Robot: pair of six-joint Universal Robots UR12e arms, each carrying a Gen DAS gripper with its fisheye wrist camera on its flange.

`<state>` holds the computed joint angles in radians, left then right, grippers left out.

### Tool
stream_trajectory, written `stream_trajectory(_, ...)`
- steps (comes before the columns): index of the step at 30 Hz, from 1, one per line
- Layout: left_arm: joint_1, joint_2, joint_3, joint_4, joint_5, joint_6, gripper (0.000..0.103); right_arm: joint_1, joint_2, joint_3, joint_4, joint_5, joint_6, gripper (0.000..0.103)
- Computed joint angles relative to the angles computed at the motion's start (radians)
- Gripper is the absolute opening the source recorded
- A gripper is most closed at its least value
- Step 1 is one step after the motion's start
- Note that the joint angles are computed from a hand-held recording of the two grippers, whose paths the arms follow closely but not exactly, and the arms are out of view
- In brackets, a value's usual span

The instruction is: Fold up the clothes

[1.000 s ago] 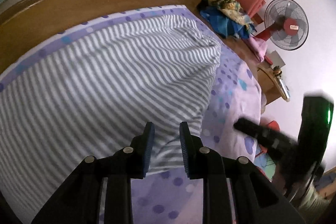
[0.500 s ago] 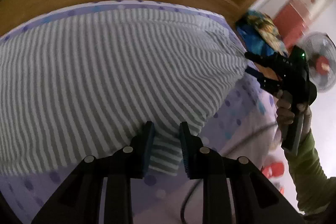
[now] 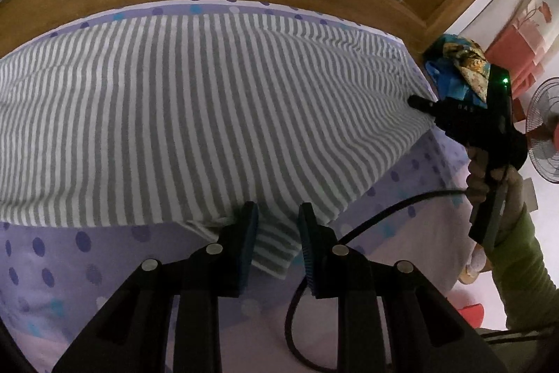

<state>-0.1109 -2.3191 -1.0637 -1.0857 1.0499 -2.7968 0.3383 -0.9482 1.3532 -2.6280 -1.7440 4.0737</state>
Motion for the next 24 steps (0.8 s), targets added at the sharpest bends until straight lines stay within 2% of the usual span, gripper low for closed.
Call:
stream_trajectory(2, 0.003, -0.002, 0.007, -0.014, -0.003, 0.0, 0.024, 0.011, 0.009, -0.036, 0.072, -0.028, -0.089, 0.02)
stream_trajectory(4, 0.002, -0.003, 0.011, -0.023, 0.005, 0.016, 0.024, 0.01, 0.004, -0.044, 0.101, -0.013, -0.124, 0.023)
stream_trajectory(5, 0.002, -0.002, 0.011, -0.023, 0.01, 0.023, 0.024, 0.006, -0.004, -0.041, 0.108, 0.005, -0.13, 0.03)
stream_trajectory(6, 0.001, -0.002, 0.01, -0.018, 0.012, 0.022, 0.024, 0.003, -0.015, -0.035, 0.108, 0.005, -0.132, 0.037)
stream_trajectory(10, 0.001, 0.0, 0.004, -0.006, 0.008, 0.005, 0.024, 0.012, -0.029, -0.046, 0.089, -0.101, -0.213, 0.045)
stream_trajectory(12, 0.003, -0.001, 0.004, -0.008, 0.002, -0.004, 0.024, -0.002, -0.011, -0.073, 0.077, -0.077, -0.238, 0.05)
stream_trajectory(14, 0.003, 0.0, 0.003, -0.006, 0.001, -0.015, 0.024, -0.017, 0.008, -0.101, 0.067, -0.049, -0.261, 0.05)
stream_trajectory(17, 0.003, 0.002, -0.002, -0.001, 0.001, -0.027, 0.024, -0.046, 0.057, -0.159, 0.114, 0.048, -0.241, 0.05)
stream_trajectory(18, 0.004, 0.003, -0.005, 0.003, 0.001, -0.03, 0.024, -0.054, 0.076, -0.183, 0.143, 0.08, -0.23, 0.045)
stream_trajectory(19, 0.004, 0.005, -0.008, 0.008, 0.001, -0.034, 0.024, -0.057, 0.094, -0.207, 0.179, 0.093, -0.213, 0.035)
stream_trajectory(20, 0.004, 0.006, -0.012, 0.012, 0.001, -0.038, 0.024, -0.054, 0.102, -0.22, 0.203, 0.071, -0.214, 0.027)
stream_trajectory(21, 0.005, 0.008, -0.016, 0.019, -0.001, -0.044, 0.024, -0.049, 0.106, -0.223, 0.191, 0.039, -0.233, 0.023)
stream_trajectory(23, 0.005, 0.01, -0.024, 0.031, -0.006, -0.052, 0.024, -0.047, 0.108, -0.224, 0.172, -0.007, -0.216, 0.023)
stream_trajectory(24, 0.005, 0.01, -0.026, 0.035, -0.006, -0.053, 0.024, -0.053, 0.108, -0.217, 0.153, 0.005, -0.193, 0.023)
